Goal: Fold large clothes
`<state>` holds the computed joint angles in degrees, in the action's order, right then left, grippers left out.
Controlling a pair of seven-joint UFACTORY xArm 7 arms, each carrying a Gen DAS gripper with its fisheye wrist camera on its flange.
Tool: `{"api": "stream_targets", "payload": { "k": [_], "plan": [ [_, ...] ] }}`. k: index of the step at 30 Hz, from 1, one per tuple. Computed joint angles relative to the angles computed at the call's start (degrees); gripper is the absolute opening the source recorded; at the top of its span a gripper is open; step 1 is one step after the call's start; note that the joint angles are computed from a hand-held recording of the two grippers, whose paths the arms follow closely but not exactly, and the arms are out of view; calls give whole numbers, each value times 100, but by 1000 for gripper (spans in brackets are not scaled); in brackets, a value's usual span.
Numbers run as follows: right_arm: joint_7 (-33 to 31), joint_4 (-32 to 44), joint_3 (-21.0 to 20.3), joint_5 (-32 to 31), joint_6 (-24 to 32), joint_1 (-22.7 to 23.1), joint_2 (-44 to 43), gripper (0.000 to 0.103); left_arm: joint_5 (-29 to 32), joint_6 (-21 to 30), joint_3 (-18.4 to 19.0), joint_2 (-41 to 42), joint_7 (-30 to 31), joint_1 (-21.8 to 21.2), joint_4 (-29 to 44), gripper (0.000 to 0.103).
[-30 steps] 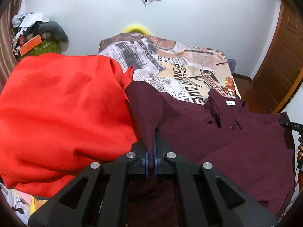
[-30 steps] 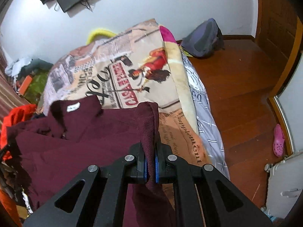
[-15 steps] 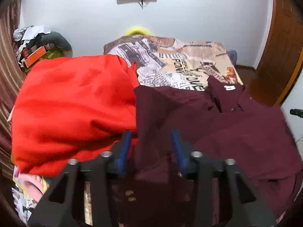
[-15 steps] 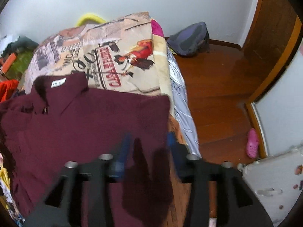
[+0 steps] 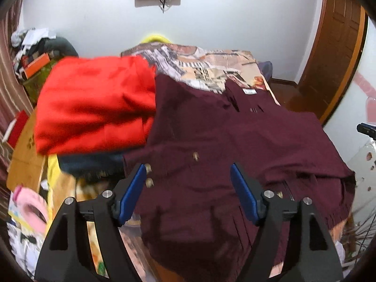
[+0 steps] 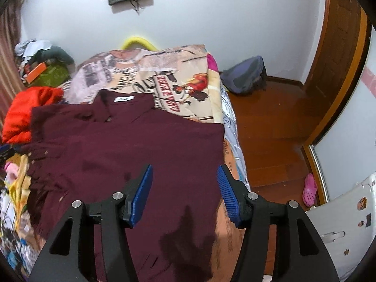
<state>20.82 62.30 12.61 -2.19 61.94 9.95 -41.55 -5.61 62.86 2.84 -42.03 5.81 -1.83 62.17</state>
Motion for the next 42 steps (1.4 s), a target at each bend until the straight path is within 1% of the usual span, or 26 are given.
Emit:
{"api": "stream_targets", "payload": {
  "k": [5,11,14,18,20,24,28,30,32,36,38,39,42],
  "plan": [
    [78,-363,109,124,54,172,-552,53,24,393,46,-507,-46,79,-454,73],
    [294,-781,282,203,266,241,-1044,53,-60,1055,237,-1088,-237,233,-1020,73],
    [495,-1033,301,374,385,325,-1308,53,-176,1475,412,-1337,-329,307,-1316,73],
    [780,-1333,405,463,610,365,-1662,53,-459,1721,560,-1534,-544,385,-1611,73],
    [922,-1448,457,486,736,365,-1771,53,-642,1754,623,-1607,-615,374,-1726,73],
    [1162,-1719,478,677,961,510,-1946,53,-991,1634,679,-1711,-813,367,-1956,73],
    [1336,-2007,447,936,1008,702,-2050,53,-1174,1538,693,-1618,-965,338,-2110,73],
    [1424,-2144,439,1037,885,768,-2091,53,-1446,1577,802,-1555,-1059,257,-2176,73],
    [1512,-2264,398,1145,677,815,-2113,53,-1586,1558,801,-1495,-1172,266,-2261,73],
    [1703,-2503,313,1382,236,919,-2179,53,-1615,1311,685,-1499,-1225,282,-2355,73],
    [1662,-2590,237,1546,-20,1075,-2031,53,-1611,1223,645,-1482,-1243,258,-2383,74],
    [1676,-2585,279,1538,-74,1095,-1959,56,-1614,1183,647,-1459,-1236,237,-2390,75],
    [1663,-2519,388,1375,-136,1125,-1793,57,-1578,1134,652,-1418,-1192,192,-2378,75]
  ]
}}
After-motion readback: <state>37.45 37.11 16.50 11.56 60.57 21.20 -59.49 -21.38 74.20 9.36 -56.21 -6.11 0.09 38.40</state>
